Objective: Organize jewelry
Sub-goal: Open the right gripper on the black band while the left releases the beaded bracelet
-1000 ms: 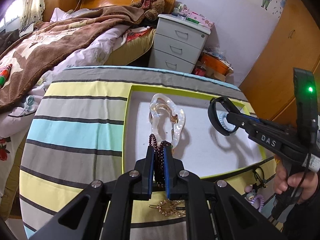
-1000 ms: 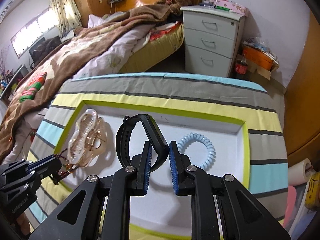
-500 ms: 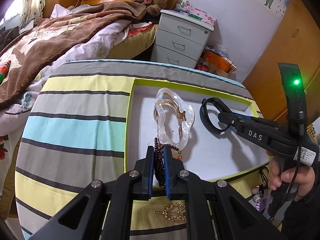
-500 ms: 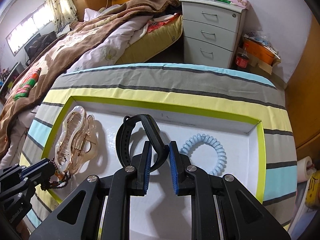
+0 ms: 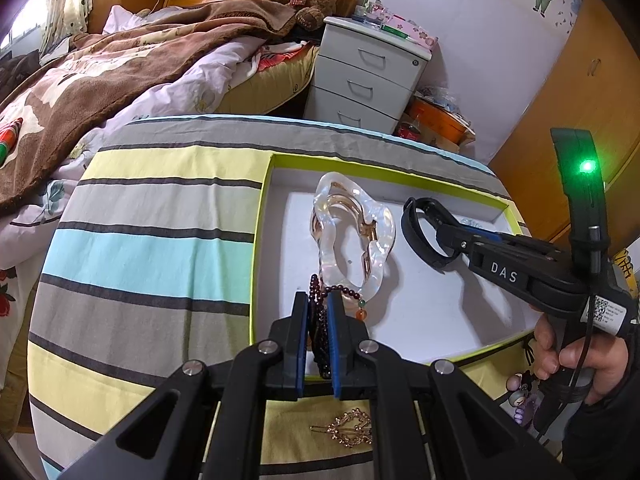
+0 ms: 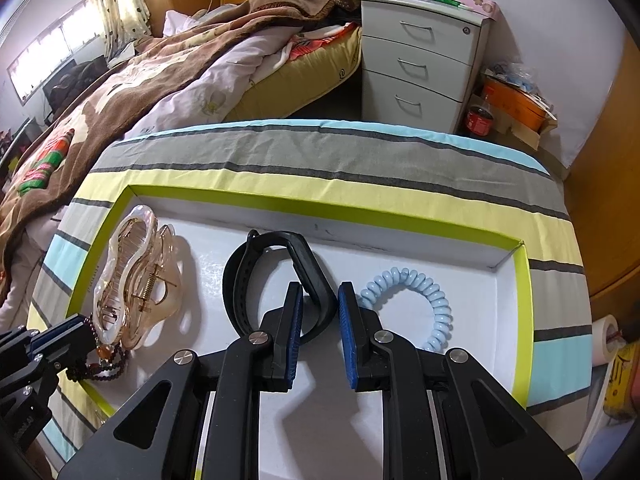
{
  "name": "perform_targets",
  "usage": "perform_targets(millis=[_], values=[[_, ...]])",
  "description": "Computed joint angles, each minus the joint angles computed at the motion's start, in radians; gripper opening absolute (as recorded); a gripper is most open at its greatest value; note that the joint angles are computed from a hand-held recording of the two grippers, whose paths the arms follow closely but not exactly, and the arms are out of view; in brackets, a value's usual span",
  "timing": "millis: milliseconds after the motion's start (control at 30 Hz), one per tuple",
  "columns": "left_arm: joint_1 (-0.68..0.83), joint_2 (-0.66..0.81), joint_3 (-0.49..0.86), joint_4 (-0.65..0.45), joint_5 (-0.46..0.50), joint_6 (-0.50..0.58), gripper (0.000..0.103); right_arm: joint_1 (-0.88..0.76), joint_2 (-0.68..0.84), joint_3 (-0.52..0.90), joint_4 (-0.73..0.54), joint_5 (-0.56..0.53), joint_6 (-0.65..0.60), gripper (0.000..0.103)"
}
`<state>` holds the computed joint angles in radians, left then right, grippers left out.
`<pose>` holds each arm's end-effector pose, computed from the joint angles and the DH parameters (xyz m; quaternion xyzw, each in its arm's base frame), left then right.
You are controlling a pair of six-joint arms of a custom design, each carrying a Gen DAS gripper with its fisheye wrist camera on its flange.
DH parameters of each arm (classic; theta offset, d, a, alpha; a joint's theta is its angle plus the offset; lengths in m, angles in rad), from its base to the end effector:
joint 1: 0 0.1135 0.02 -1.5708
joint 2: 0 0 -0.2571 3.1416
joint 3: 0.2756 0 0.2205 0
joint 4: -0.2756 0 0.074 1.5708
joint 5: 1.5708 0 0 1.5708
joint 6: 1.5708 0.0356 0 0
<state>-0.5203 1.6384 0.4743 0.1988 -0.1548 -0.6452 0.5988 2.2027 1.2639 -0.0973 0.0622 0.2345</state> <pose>0.2097 -0.1138 0.1091 -0.0824 0.9484 -0.1020 0.2888 0.3328 0.2244 0.0910 -0.1665 0.9495 0.0794 0.2536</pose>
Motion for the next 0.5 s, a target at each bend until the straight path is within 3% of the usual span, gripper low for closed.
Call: perform_targets(millis=[200, 367, 500], values=[[0.001, 0.008, 0.008, -0.008, -0.004, -0.003, 0.013, 0.009, -0.006, -0.002, 0.001, 0.02, -0.009, 0.02], [0.005, 0.009, 0.008, -0.015, -0.007, -0.001, 0.024, 0.015, -0.024, -0.027, 0.027, 0.016, -0.003, 0.034], [0.001, 0.0, 0.003, -0.022, -0.009, -0.01, 0.031, 0.019, -0.033, -0.032, 0.025, 0.03, 0.003, 0.035]])
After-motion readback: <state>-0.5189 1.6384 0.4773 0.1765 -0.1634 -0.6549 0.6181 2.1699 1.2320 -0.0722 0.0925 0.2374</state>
